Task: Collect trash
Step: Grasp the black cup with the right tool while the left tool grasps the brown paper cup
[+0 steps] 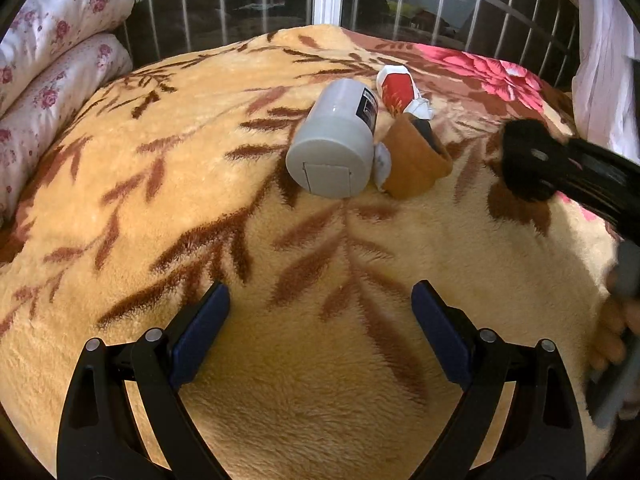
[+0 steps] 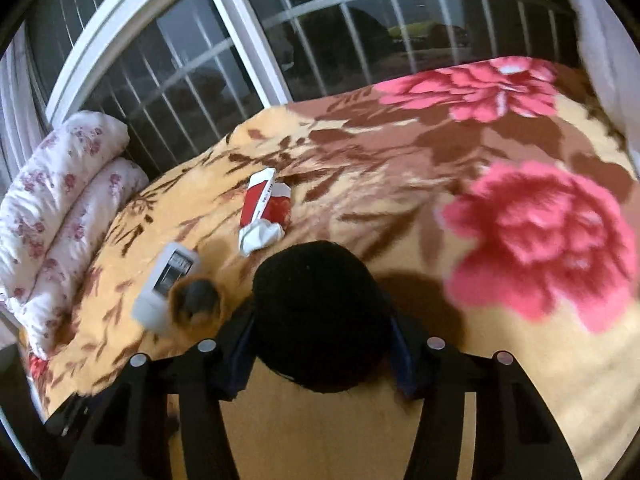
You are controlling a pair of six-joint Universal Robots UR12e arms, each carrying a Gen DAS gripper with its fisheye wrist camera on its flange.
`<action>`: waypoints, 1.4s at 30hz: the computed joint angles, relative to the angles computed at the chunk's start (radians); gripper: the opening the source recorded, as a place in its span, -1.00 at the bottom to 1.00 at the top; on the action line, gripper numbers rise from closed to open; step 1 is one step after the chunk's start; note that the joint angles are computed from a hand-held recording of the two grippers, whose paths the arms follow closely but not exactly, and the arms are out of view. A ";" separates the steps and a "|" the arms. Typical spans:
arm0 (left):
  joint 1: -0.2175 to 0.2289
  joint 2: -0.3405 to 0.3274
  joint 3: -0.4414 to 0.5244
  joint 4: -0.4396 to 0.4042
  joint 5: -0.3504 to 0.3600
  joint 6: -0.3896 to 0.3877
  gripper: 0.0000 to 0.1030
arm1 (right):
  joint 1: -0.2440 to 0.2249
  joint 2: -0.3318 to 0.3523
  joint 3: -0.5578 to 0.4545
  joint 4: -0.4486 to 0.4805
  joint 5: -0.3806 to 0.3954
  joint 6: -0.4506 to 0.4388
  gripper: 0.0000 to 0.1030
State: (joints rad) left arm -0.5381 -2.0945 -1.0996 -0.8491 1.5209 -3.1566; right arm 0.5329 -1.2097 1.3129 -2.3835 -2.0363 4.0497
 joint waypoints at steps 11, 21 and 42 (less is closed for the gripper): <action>0.002 0.006 0.011 -0.019 -0.048 0.010 0.75 | 0.082 -0.140 0.159 0.118 -0.202 0.080 0.11; -0.022 -0.117 0.239 -0.093 -0.192 -0.027 0.75 | 0.066 -0.167 0.240 -0.034 -0.126 0.098 0.11; -0.025 -0.094 0.180 -0.025 -0.136 0.004 -0.46 | 0.050 -0.184 0.281 -0.123 -0.077 0.130 0.11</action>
